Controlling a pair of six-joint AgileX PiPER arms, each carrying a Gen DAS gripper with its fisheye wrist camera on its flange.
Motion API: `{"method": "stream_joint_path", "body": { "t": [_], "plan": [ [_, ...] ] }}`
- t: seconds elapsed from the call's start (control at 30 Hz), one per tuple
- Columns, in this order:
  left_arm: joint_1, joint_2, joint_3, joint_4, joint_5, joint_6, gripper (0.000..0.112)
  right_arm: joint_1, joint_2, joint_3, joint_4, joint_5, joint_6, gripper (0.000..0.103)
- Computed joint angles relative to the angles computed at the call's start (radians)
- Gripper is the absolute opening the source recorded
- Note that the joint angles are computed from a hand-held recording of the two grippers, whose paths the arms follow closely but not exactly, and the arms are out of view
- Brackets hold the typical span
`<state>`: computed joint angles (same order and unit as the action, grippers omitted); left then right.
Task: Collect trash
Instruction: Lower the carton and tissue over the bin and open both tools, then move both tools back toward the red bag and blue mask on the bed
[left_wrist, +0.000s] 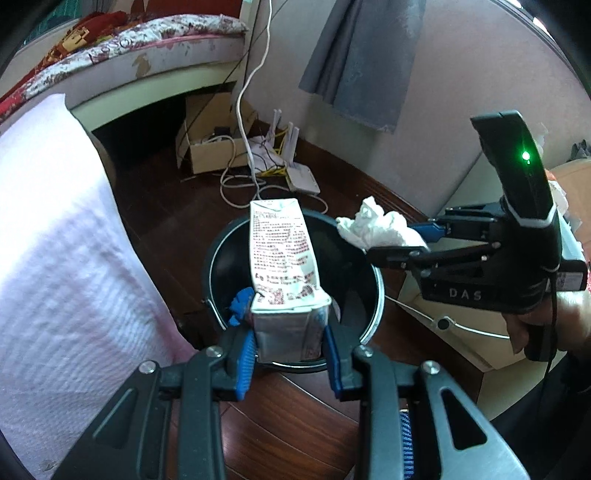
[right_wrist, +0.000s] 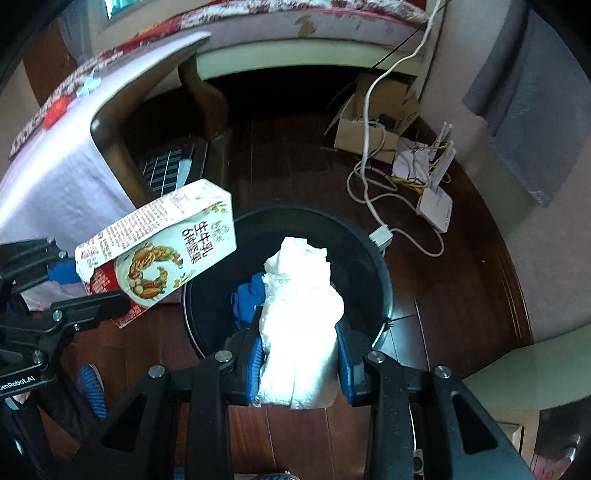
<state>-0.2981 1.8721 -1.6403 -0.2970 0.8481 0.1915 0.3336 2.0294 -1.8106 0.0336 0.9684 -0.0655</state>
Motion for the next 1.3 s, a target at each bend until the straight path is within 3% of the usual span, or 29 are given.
{"method": "stream_joint_path", "body": {
  "t": [0.33, 0.4, 0.47, 0.5, 0.57, 1.3],
  "plan": [
    [0.016, 0.097, -0.088, -0.017, 0.058, 0.026, 0.034, 0.021, 0.082, -0.079, -0.009, 0.05, -0.025, 0.036],
    [0.024, 0.125, -0.121, -0.04, 0.078, 0.043, 0.038, 0.018, 0.103, -0.098, -0.015, 0.059, -0.027, 0.04],
    [0.023, 0.118, -0.104, -0.009, 0.054, -0.006, 0.075, 0.022, 0.142, -0.13, -0.098, 0.083, 0.018, 0.088],
    [0.02, 0.111, -0.091, 0.02, 0.036, -0.039, 0.096, 0.019, 0.145, -0.124, -0.115, 0.071, 0.03, 0.093],
    [0.011, 0.092, -0.059, 0.096, 0.002, -0.113, 0.101, -0.001, 0.177, -0.159, -0.145, 0.102, 0.073, 0.103],
    [-0.003, 0.004, 0.029, 0.236, -0.033, -0.249, 0.102, 0.02, 0.114, -0.148, -0.151, 0.121, 0.089, 0.103]
  ]
}}
